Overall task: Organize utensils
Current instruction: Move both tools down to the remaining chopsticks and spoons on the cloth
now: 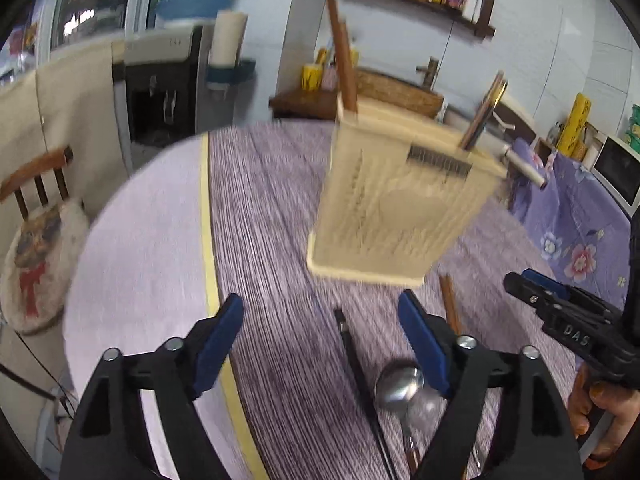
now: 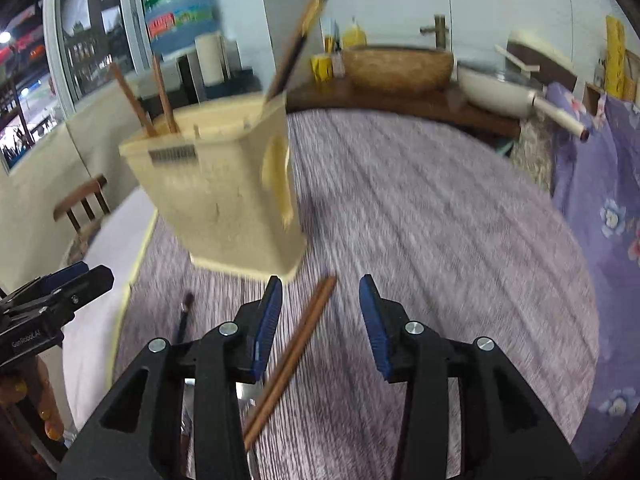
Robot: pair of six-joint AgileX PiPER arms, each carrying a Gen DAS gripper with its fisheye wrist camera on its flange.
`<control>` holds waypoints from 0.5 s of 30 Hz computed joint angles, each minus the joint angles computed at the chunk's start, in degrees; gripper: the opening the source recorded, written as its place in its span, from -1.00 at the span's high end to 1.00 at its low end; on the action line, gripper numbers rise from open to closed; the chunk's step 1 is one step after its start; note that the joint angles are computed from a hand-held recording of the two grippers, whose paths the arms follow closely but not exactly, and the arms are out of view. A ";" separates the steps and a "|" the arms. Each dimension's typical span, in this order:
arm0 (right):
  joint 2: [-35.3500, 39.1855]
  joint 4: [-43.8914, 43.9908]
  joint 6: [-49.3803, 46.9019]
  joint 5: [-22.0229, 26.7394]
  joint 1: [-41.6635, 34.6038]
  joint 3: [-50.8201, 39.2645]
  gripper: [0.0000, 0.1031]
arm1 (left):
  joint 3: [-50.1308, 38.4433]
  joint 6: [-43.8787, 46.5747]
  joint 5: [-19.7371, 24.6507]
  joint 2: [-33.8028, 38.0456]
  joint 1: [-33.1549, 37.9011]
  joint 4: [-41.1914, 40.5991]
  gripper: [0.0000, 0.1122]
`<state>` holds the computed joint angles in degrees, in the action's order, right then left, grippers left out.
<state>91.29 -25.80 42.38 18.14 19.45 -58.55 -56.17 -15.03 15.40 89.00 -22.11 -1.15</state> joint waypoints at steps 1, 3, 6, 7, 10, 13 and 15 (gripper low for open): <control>0.74 -0.24 0.88 -0.15 0.39 0.62 0.20 | 0.64 3.44 -0.07 0.50 0.43 -3.78 -0.20; 2.23 0.03 2.07 -0.49 0.81 1.59 0.21 | 2.09 3.44 -0.87 1.30 0.48 -4.51 -0.12; 3.75 0.31 3.83 -1.16 0.88 2.62 0.23 | 3.62 3.81 -1.73 1.94 0.62 -6.08 -0.08; 3.97 0.93 3.69 -1.67 0.74 3.07 0.23 | 4.12 4.21 -1.91 1.96 0.64 -6.70 -0.07; 4.57 0.96 4.56 -1.54 1.17 3.20 0.24 | 5.49 2.08 -2.74 2.21 0.33 -5.04 -0.07; 5.53 1.80 3.92 -1.06 1.42 2.56 0.26 | 6.15 4.17 -3.09 2.33 0.36 -7.21 -0.07; 5.97 2.35 3.36 -0.49 1.64 2.13 0.27 | 6.49 2.63 -3.51 2.32 -0.12 -5.52 -0.07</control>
